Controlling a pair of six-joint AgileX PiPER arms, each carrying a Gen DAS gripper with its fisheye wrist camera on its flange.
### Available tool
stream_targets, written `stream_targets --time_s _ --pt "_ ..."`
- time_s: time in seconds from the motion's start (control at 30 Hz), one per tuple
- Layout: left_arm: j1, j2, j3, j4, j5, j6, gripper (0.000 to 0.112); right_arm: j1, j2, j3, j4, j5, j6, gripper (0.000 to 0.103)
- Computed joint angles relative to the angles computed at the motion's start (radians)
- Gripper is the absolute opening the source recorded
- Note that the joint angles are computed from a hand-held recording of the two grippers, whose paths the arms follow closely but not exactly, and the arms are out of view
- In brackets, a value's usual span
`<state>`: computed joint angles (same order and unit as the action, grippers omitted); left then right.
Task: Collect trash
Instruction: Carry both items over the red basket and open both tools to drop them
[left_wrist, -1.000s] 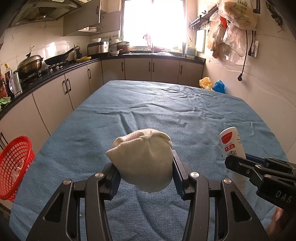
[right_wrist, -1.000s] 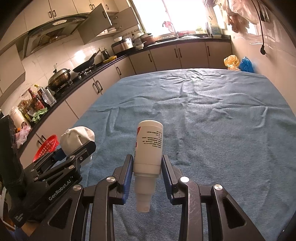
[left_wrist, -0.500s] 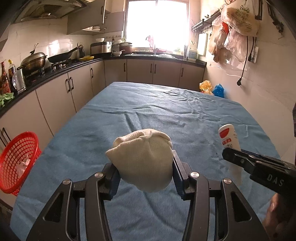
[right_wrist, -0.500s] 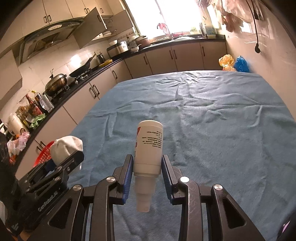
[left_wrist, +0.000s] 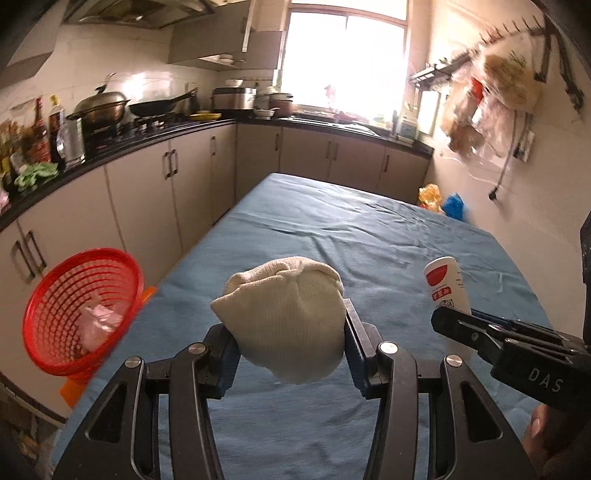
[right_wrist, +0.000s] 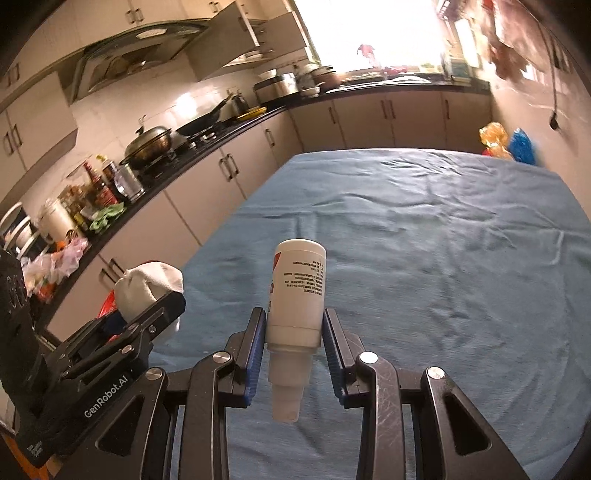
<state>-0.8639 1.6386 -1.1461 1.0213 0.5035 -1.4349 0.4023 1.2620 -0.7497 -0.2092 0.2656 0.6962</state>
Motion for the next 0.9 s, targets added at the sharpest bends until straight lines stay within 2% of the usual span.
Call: stream_targets --time_s 0.13,0.5,0.6,0.77,0.9 --pt "0.071 -0.066 0.07 -0.011 -0.031 0.003 0.047 0.08 0.063 -0.077 -0.118 0.036 0.131 0.033" --pt "0.343 -0.178 0.196 -0.146 -0.147 0.147 0.047 0.219 0.294 -0.345 -0.075 0.098 0.099 0.033" --pt "0.438 -0.197 0.215 -0.232 -0.182 0.245 0.047 0.251 0.358 -0.444 -0.045 0.131 0.059 0.033" --pt "0.609 -0.215 0.234 -0.449 -0.233 0.494 0.047 0.301 0.462 -0.617 0.003 0.184 -0.011 0.033" --pt "0.733 -0.206 0.237 -0.691 -0.263 0.76 0.047 0.323 0.543 -0.749 0.07 0.224 -0.083 0.033"
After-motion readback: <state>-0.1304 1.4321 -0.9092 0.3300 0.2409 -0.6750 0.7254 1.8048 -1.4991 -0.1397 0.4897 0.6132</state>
